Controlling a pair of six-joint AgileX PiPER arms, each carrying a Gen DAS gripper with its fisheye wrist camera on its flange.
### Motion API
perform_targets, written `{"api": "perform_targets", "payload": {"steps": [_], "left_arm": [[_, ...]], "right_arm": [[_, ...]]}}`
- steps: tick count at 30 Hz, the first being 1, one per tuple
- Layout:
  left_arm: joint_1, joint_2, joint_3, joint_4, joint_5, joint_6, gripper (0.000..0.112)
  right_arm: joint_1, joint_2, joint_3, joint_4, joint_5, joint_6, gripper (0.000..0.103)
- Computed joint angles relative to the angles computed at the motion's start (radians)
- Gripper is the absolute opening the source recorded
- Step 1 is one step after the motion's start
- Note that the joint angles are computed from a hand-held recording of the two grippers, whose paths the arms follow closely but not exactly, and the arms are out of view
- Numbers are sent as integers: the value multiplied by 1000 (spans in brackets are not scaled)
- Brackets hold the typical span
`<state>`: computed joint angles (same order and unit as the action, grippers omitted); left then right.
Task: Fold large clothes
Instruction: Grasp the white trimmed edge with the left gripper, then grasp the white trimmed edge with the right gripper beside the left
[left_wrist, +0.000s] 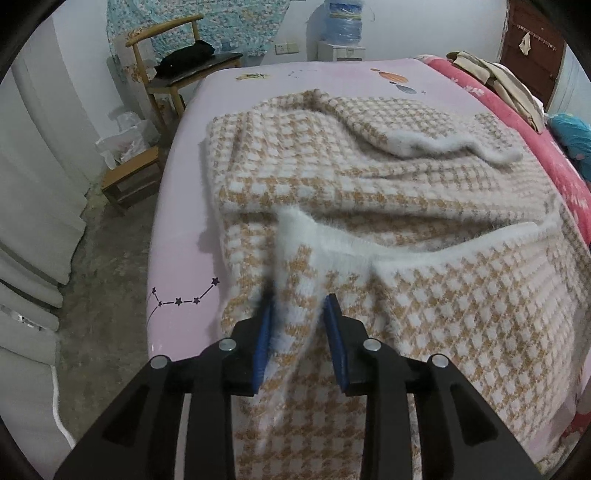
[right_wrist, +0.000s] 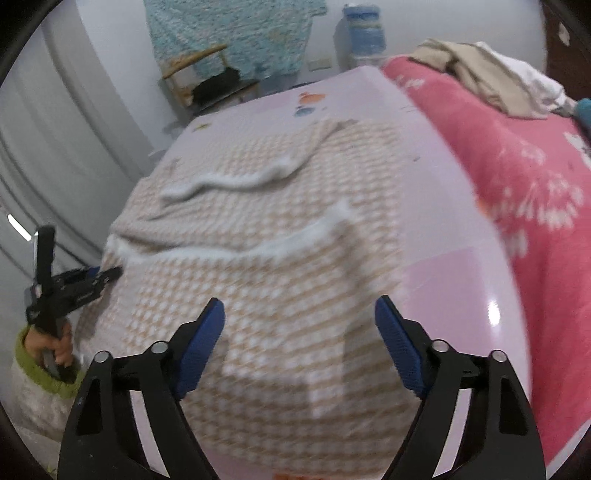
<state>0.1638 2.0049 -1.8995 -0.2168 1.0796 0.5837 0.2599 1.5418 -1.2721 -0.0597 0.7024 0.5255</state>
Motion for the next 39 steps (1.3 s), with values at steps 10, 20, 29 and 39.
{"api": "perform_targets", "payload": {"steps": [10,20,29,39], "left_arm": [[-24,-25,39,52,-43,-41,28],[-24,-27,43,47,-40,-45,28],[-22,-30,49,43,-44,-44,28],[-19,-37,60,51,-73,-37,30]], "right_arm": [[-175,202,-183,267,27,-312,50],[-168,145,-107,282,62,-332,46],[-130,147,-124,150,109,-247,33],[-13,155,-160,-134,159,-58,6]]}}
